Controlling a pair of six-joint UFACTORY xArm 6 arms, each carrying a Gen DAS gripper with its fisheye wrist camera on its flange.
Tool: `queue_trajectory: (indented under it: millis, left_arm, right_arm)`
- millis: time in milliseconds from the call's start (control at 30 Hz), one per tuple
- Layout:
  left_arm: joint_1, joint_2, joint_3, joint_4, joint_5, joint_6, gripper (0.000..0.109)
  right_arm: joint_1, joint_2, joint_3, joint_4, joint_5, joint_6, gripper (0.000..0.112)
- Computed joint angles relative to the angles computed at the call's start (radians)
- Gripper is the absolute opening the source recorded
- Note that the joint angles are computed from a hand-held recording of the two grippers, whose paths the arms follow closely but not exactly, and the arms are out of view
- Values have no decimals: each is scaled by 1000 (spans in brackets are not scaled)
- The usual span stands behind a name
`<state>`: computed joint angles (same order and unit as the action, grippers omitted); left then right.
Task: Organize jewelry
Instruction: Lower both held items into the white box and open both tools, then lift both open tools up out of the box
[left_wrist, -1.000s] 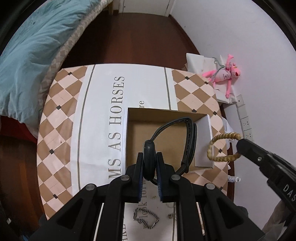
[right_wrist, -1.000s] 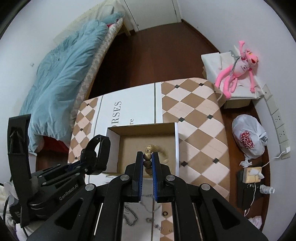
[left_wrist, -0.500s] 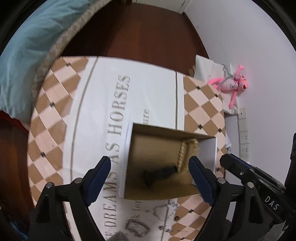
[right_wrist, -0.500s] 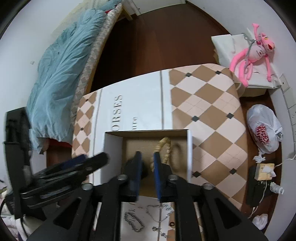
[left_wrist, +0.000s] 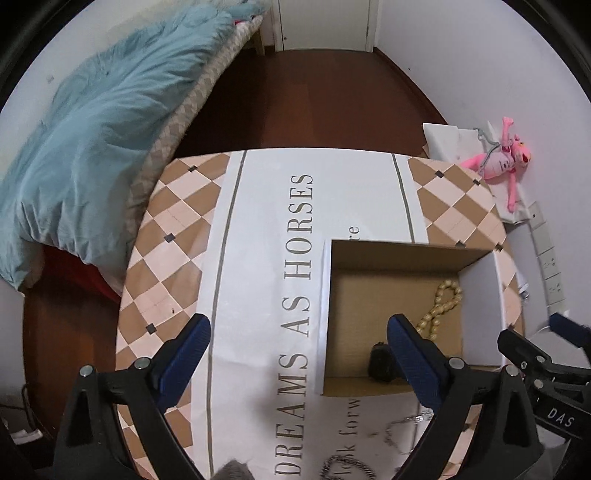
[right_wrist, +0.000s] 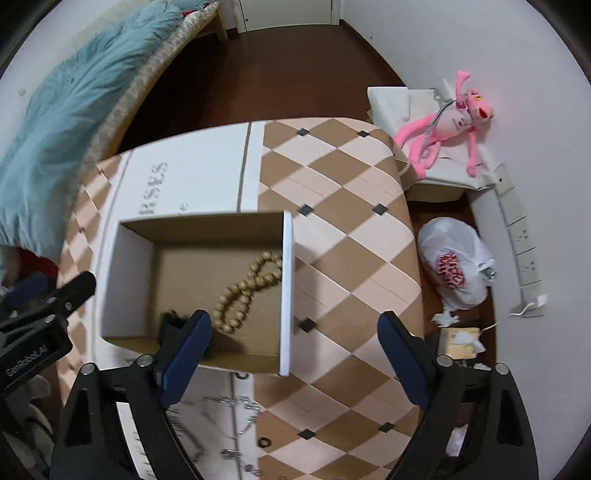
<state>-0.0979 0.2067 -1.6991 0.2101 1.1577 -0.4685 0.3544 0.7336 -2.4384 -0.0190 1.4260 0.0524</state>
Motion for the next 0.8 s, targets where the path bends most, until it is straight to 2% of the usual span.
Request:
queue_trajectory:
  millis: [67, 200, 400, 533, 800]
  left_arm:
    - [-10, -25, 45, 27, -37, -7, 99]
    - [-22, -68, 116, 50, -95, -23, 103]
    - [-32, -103, 153, 59, -110, -50, 103]
    - [-40, -141, 181, 64, -117, -64, 103]
    - [-80, -245, 239, 170, -93, -122, 103]
  right_arm:
    - [5, -64, 119, -16, -64, 3, 98]
    - [14, -122, 224, -49, -121, 17, 98]
    - [21, -189, 326, -49, -169, 29, 98]
    - [22, -270, 437, -58, -238, 44, 98]
    - [26, -442, 633, -73, -352, 60, 98]
